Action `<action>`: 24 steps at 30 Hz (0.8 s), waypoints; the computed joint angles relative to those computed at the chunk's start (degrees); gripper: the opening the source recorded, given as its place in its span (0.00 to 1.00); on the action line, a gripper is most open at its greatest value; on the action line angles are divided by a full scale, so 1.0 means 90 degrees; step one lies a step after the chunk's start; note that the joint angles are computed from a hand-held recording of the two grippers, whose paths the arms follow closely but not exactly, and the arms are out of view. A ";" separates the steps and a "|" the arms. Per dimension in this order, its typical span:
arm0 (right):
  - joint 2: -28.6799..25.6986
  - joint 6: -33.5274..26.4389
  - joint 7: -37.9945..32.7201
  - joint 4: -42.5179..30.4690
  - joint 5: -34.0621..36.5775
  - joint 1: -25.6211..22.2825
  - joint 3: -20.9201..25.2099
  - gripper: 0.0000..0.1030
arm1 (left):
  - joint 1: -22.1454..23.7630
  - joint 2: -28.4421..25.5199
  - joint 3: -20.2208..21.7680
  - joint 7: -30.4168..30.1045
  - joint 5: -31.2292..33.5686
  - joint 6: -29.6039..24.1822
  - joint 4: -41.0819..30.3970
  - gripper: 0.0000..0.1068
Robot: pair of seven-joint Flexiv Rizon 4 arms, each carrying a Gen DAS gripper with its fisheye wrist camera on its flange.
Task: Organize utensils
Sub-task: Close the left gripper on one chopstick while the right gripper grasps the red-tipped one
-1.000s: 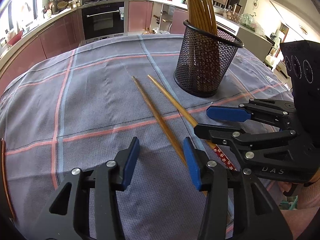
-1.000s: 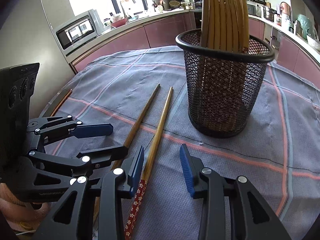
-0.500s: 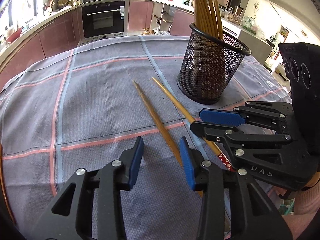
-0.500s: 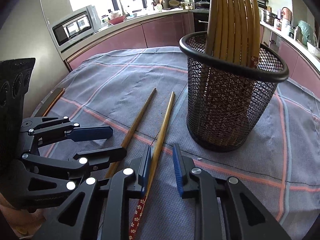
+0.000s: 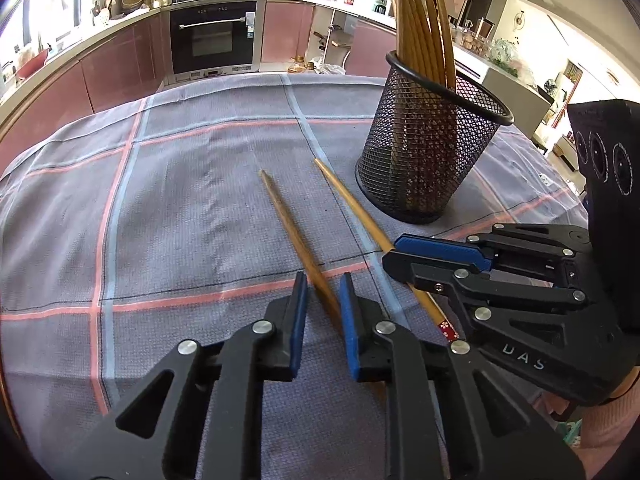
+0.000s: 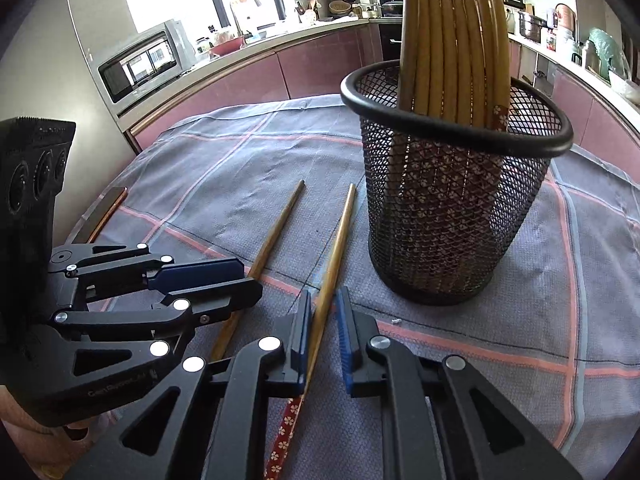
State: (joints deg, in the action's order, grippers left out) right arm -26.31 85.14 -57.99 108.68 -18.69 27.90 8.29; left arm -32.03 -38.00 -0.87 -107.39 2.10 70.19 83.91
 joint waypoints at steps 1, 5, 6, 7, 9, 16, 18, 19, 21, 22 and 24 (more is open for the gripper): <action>0.0000 0.0020 0.0003 0.0010 0.0013 -0.0007 0.0003 0.08 | -0.0038 -0.0012 0.0041 -0.0050 0.0022 -0.0004 -0.0025 0.13; 0.0021 0.0095 0.0038 0.0051 0.0080 -0.0039 0.0028 0.05 | -0.0083 -0.0010 0.0101 -0.0227 0.0064 0.0054 -0.0002 0.12; 0.0032 0.0122 0.0032 0.0070 0.0103 -0.0060 0.0050 0.05 | -0.0073 0.0001 0.0092 -0.0257 0.0053 0.0080 0.0021 0.11; 0.0048 0.0155 0.0007 0.0096 0.0136 -0.0103 0.0092 0.05 | -0.0077 0.0015 0.0100 -0.0288 0.0057 0.0096 0.0043 0.11; 0.0093 0.0219 -0.0016 0.0153 0.0167 -0.0128 0.0114 0.05 | -0.0144 0.0042 0.0187 -0.0375 0.0135 0.0090 0.0052 0.10; 0.0171 0.0291 -0.0410 0.0194 0.0408 -0.0419 0.0561 0.05 | -0.0113 0.0158 0.0076 -0.0268 0.0221 0.0144 0.0228 0.08; 0.0165 0.0258 -0.0520 0.0173 0.0471 -0.0459 0.0660 0.05 | -0.0103 0.0183 0.0052 -0.0217 0.0223 0.0156 0.0274 0.08; 0.0162 0.0245 -0.0560 0.0164 0.0492 -0.0454 0.0677 0.05 | -0.0102 0.0190 0.0045 -0.0175 0.0236 0.0159 0.0283 0.08; 0.0144 0.0193 -0.0626 0.0132 0.0543 -0.0456 0.0716 0.05 | -0.0113 0.0193 0.0063 -0.0161 0.0239 0.0123 0.0281 0.12; 0.0126 0.0158 -0.0669 0.0104 0.0577 -0.0473 0.0751 0.05 | -0.0097 0.0186 0.0041 -0.0120 0.0228 0.0086 0.0270 0.13; 0.0098 0.0093 -0.0707 0.0064 0.0605 -0.0438 0.0734 0.05 | -0.0099 0.0173 0.0048 -0.0106 0.0229 0.0060 0.0250 0.16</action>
